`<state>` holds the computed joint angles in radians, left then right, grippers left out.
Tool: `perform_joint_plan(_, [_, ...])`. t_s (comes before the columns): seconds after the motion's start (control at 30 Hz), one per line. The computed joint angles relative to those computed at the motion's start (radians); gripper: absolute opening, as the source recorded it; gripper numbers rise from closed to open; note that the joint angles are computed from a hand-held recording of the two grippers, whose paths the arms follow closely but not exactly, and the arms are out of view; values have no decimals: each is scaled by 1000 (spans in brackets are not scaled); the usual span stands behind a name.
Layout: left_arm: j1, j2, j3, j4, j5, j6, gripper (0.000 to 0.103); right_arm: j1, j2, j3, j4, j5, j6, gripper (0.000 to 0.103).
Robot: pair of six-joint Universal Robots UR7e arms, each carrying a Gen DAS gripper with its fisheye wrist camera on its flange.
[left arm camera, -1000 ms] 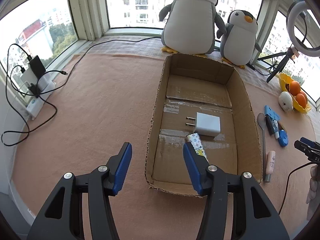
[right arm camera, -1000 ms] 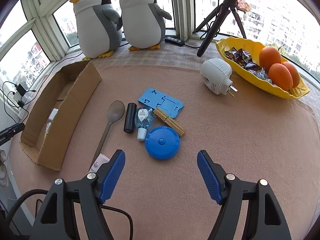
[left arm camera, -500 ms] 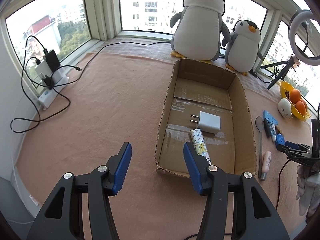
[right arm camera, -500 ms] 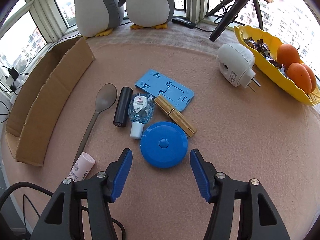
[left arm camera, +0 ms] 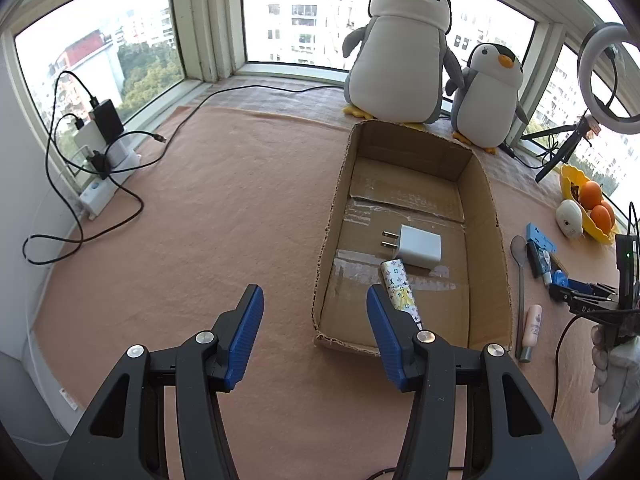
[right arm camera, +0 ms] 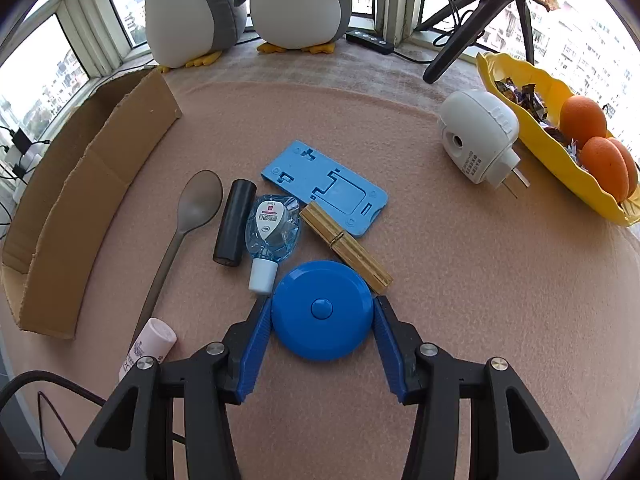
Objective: Organize rigid objects
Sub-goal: 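Move the right tool to the blue tape measure and grasp it, then carry the blue tape measure with the right tool into the box and release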
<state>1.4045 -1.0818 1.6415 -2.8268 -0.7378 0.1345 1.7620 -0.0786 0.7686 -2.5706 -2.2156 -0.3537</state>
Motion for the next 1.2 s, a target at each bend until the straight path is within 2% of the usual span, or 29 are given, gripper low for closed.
perform_joint_plan(0.2, [4, 0, -2, 5, -12, -2, 53, 0, -18, 32, -2, 8, 10, 46])
perform_joint_plan(0.67, [20, 12, -15, 28, -35, -11, 53, 18, -141, 265, -168, 37, 43, 46])
perform_joint_plan(0.9, [33, 45, -60, 16, -39, 24, 53, 77, -130, 245, -241, 64, -25, 46])
perform_joint_plan(1.2, [63, 111, -162, 50, -59, 51, 53, 131, -81, 151, -206, 132, -59, 46])
